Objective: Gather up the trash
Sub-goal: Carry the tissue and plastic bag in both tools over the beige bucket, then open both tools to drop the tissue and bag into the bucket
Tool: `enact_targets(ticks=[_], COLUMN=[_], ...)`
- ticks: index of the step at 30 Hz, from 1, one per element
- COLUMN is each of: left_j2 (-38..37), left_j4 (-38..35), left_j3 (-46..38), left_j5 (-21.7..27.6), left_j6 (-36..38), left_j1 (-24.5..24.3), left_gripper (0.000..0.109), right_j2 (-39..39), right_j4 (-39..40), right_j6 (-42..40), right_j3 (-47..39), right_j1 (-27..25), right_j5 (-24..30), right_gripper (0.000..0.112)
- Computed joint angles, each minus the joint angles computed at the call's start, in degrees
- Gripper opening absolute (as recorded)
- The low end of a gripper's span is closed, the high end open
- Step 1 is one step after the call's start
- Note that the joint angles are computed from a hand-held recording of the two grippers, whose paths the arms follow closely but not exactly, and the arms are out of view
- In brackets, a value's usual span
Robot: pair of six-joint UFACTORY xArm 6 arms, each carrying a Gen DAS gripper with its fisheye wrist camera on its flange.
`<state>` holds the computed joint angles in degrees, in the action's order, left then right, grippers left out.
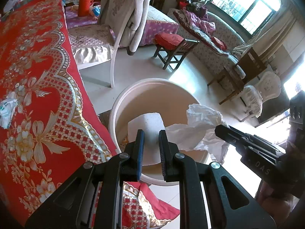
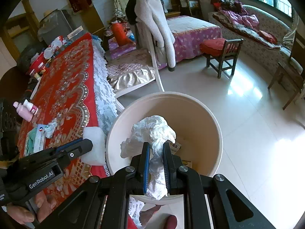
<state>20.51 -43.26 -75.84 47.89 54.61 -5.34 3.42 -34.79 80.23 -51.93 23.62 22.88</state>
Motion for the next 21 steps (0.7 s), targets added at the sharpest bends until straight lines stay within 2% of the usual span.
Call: enact_targets(ticks=[13,17,21], left_j2=[2.1,2.8,3.1], left_j4=[0.8,0.1,-0.9], left_j3=[-1.1,-1.8,-2.1], left_j5=[-0.1,1.4,2.6], left_j6=[-0.8,-0.1,0.1], left_j1=[-0.9,-1.0,-0.7], left_gripper=[0.013,0.013,0.016], right_j2=[0.3,0.3,0.3], right_j4=[1.7,1.8,3.2], right_j6=[-0.5,-0.5,-1.7], right_j3=[1.2,1.3,0.8], right_j1=[-0.8,-0.8,-0.5], right_j5=[-0.9,-0.7,1.5], right_gripper=[0.013,0.012,0.013])
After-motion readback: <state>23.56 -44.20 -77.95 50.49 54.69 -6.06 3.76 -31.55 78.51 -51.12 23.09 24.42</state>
